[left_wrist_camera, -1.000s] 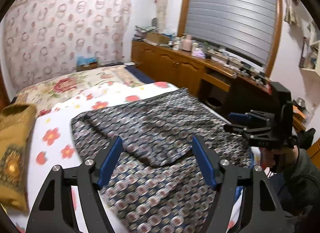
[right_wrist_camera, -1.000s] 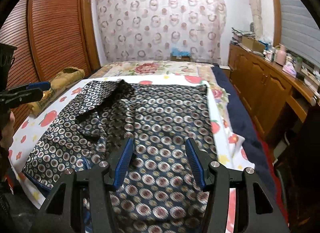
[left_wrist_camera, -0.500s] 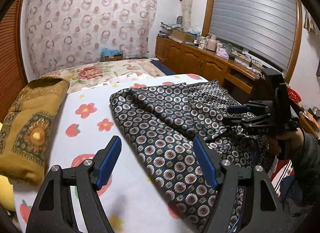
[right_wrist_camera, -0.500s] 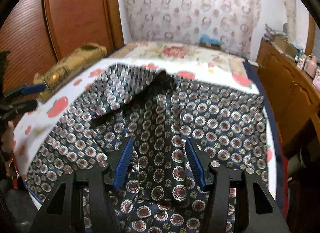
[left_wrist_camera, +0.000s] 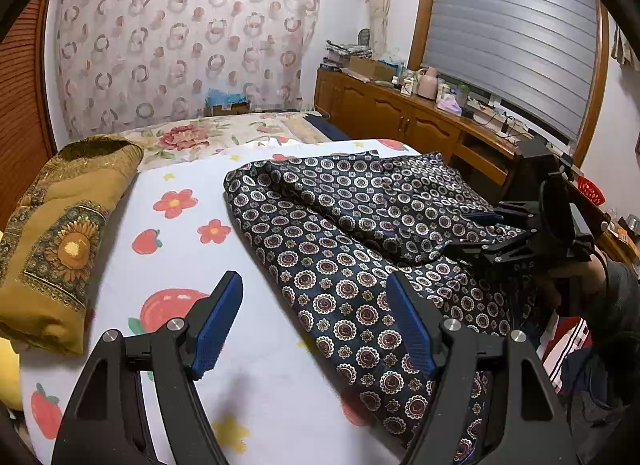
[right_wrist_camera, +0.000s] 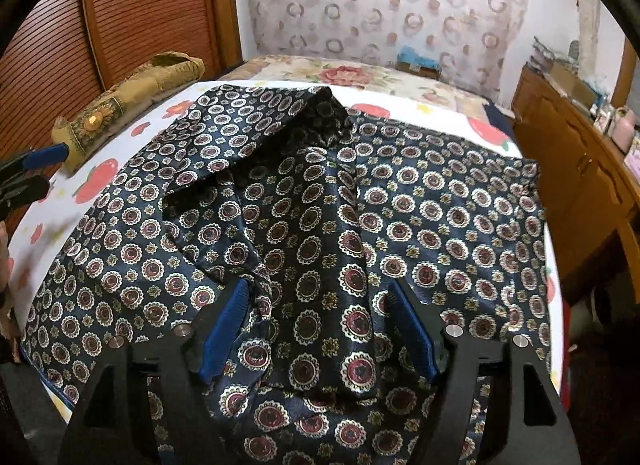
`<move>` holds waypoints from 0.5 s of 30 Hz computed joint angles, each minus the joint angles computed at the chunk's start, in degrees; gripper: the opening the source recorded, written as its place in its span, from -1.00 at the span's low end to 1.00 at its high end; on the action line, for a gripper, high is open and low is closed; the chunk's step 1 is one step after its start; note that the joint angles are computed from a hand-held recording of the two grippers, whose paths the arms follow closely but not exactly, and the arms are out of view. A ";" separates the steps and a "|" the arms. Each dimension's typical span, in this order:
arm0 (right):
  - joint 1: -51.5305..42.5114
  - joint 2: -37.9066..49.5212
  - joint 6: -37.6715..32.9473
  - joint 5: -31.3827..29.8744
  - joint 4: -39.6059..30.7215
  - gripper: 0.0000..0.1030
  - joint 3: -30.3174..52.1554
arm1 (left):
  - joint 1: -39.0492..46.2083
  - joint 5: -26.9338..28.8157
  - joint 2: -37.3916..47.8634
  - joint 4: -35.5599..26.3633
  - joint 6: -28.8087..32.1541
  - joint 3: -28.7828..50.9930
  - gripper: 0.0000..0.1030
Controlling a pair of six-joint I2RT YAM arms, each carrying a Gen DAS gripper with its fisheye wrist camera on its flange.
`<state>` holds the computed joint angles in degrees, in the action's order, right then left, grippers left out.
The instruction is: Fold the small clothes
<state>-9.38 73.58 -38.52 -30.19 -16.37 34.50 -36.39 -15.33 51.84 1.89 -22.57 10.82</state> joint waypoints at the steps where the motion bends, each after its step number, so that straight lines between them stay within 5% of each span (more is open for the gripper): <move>1: 0.41 0.59 -0.23 -0.53 0.48 0.21 -0.02 | 0.11 0.11 0.56 0.34 0.04 0.11 0.46; 4: 0.33 -0.06 -2.32 -2.27 1.18 -0.83 -0.95 | -0.37 -0.19 1.22 0.55 -0.21 0.31 0.46; 15: -19.68 -7.49 -13.91 -16.04 -8.65 -0.93 -0.20 | -2.86 -1.31 5.06 2.59 -0.15 2.34 0.46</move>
